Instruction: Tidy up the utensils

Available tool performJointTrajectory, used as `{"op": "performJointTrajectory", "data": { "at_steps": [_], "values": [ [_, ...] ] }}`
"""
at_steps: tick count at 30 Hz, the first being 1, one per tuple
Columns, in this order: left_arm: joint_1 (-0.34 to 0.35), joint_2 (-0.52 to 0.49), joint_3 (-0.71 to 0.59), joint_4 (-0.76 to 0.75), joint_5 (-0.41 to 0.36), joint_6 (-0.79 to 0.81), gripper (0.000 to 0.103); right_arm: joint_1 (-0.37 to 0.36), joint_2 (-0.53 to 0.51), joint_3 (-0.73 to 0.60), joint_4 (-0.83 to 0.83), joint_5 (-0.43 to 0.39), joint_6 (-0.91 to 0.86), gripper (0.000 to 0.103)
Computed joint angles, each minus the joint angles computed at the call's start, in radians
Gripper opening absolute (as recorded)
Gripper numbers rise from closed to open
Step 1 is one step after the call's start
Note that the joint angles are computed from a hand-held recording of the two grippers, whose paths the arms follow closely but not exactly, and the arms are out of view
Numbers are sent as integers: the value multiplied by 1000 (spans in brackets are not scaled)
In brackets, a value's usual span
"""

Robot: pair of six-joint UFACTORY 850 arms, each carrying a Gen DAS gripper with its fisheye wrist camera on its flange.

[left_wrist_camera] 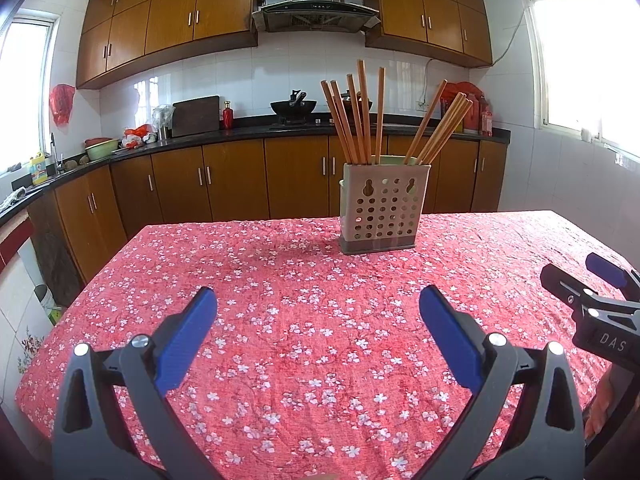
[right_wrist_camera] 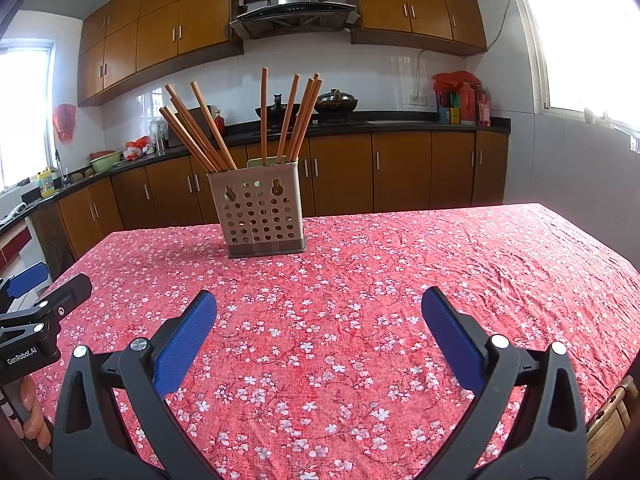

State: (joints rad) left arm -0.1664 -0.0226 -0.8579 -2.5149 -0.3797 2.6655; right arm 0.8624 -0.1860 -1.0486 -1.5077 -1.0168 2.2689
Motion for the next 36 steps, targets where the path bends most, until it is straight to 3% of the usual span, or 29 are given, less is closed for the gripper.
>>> {"op": "performJointTrajectory", "data": {
  "at_steps": [36],
  "values": [
    [-2, -3, -1, 5, 5, -7, 99, -4, -1, 0, 6, 9, 1, 101]
  ]
}}
